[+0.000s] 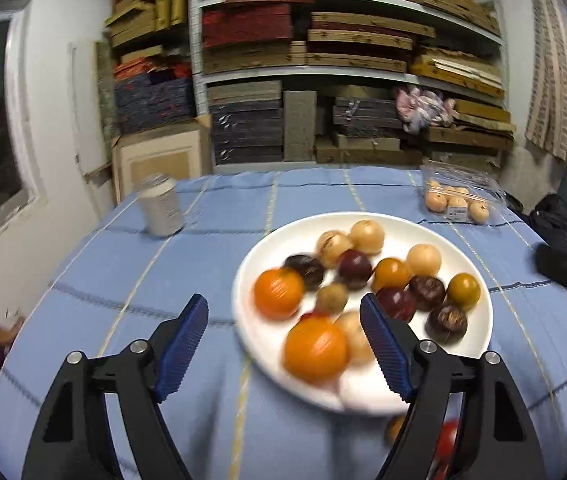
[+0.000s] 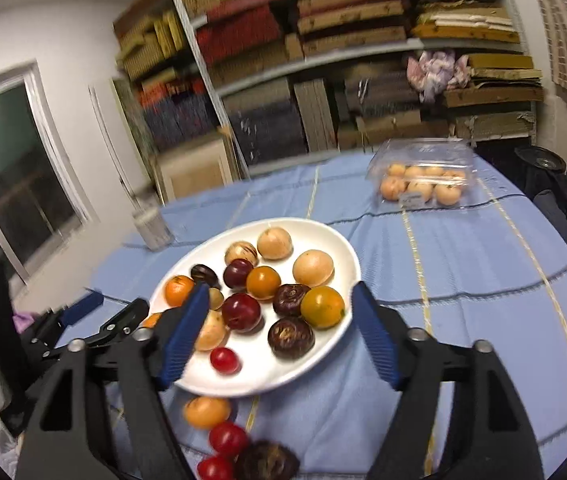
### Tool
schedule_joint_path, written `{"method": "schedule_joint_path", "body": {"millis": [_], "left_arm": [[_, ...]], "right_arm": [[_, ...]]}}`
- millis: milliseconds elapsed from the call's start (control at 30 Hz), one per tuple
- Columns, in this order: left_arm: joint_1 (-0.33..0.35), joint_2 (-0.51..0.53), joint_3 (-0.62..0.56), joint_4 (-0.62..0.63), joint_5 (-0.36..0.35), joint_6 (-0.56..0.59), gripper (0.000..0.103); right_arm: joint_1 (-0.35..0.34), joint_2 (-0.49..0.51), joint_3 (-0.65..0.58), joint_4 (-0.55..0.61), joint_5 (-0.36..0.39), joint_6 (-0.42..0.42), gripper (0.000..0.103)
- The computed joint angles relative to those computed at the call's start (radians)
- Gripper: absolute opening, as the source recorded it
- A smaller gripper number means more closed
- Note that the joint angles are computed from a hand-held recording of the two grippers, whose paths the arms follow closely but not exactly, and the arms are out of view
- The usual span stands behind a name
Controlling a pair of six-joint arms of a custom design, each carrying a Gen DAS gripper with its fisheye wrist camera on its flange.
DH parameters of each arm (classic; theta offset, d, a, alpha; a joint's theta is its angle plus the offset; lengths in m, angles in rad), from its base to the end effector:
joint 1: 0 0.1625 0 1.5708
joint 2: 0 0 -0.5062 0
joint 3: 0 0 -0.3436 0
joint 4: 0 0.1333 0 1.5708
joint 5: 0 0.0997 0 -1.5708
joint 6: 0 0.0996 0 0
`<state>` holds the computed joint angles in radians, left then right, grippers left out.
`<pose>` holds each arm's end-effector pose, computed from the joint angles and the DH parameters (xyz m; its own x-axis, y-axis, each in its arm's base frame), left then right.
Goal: Organize fruits
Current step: 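Move the left tool to the large tan fruit and grasp it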
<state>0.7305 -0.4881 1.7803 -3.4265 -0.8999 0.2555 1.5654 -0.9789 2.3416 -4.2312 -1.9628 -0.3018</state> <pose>-0.3670 -0.5908 0.0568 -0.5858 0.4926 -0.6435 0.8038 0.4543 -0.3840 0.0927 -0.4694 0.3176 -0.8809 0.2758 0.3846 -0.2727 0.3684 -0.8888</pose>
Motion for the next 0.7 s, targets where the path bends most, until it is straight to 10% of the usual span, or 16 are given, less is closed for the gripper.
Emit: {"method": "schedule_joint_path", "body": {"millis": [433,700], "left_arm": [[0.009,-0.129,0.231,0.022,0.004,-0.169,0.085],[-0.037,-0.070,0.221,0.005,-0.030,-0.076,0.085]], "right_arm": [[-0.003,0.121,0.255,-0.432,-0.058,0.002,0.094],[-0.016,0.104,0.261,-0.377,-0.064,0.061,0.095]]}}
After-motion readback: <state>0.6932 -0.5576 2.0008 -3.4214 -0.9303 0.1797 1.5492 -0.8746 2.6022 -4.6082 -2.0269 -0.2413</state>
